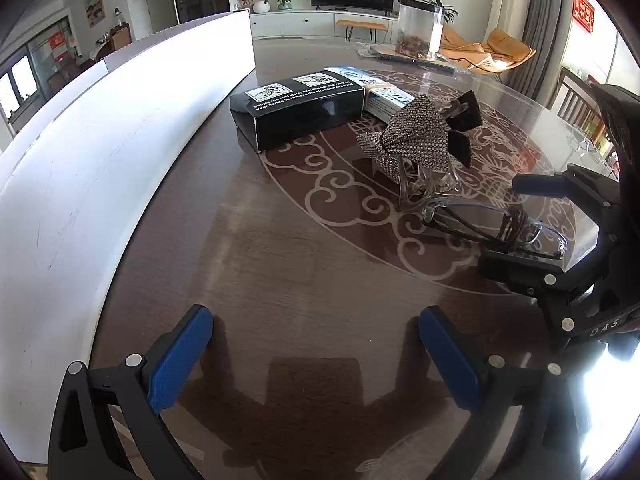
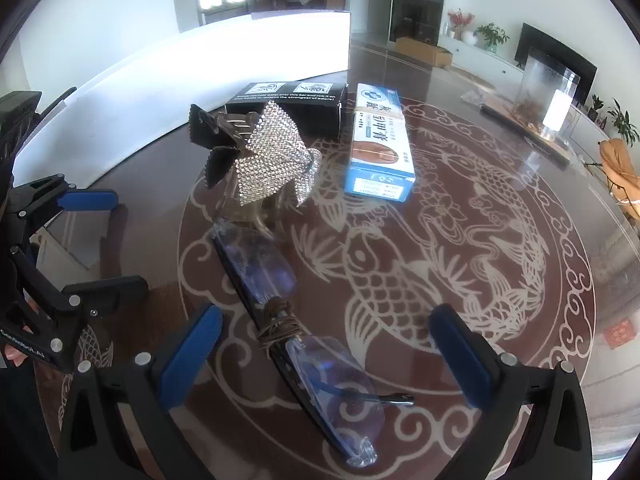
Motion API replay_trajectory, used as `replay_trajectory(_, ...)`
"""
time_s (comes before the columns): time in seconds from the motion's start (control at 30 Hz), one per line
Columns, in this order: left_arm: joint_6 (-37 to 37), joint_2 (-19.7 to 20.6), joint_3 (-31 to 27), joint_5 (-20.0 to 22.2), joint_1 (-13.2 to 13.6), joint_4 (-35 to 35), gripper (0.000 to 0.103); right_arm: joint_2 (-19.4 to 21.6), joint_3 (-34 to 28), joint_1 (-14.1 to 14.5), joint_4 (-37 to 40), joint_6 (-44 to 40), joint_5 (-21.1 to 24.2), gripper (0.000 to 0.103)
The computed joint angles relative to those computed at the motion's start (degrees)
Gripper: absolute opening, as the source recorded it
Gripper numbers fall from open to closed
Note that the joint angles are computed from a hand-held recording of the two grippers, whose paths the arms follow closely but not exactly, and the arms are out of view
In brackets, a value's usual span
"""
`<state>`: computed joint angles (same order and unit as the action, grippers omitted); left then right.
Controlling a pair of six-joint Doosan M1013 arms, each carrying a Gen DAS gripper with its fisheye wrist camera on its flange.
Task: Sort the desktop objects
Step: 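Grasp the clear-frame glasses with right gripper while left tool reaches rhinestone bow clip, then grasp the silver rhinestone bow clip with left gripper while right gripper holds glasses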
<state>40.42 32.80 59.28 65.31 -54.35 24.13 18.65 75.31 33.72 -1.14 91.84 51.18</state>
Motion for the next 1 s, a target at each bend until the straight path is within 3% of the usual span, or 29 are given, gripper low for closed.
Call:
replay_trajectory(0.23, -0.3, 0.0, 0.0, -0.2, 0.0, 0.3, 0.103, -0.2, 0.2, 0.2, -0.5, 0.4, -0.2, 0.102)
replay_trajectory(0.33, -0.7, 0.0, 0.1, -0.4, 0.0, 0.7, 0.103, -0.9, 1.2, 0.3, 0.3, -0.9, -1.7, 0.092)
replay_trajectory(0.43, -0.8, -0.1, 0.2, -0.4, -0.1, 0.8, 0.103, -1.6, 1.9, 0.6, 0.9, -1.9, -2.8, 0.062)
replay_trajectory(0.47, -0.8, -0.1, 0.2, -0.4, -0.1, 0.8, 0.103, -1.7, 1.9, 0.7, 0.7, -1.6, -2.8, 0.046)
replay_trajectory(0.5, -0.8, -0.1, 0.2, -0.4, -0.1, 0.8, 0.103, -1.8, 2.0, 0.9, 0.3, -1.0, -2.6, 0.040)
replay_trajectory(0.63, -0.8, -0.1, 0.2, -0.4, -0.1, 0.8, 0.103, -3.0, 4.0, 1.7, -3.3, 4.0, -4.5, 0.034)
replay_trajectory(0.9, -0.7, -0.2, 0.3, -0.4, -0.1, 0.7, 0.103, -8.1, 9.6, 3.5, -15.1, 23.0, -1.1, 0.034)
replay_trajectory(1.0, -1.0, 0.0, -0.1, 0.2, -0.2, 0.5, 0.103, -11.0, 13.2, 3.8, -17.7, 28.4, -1.9, 0.034)
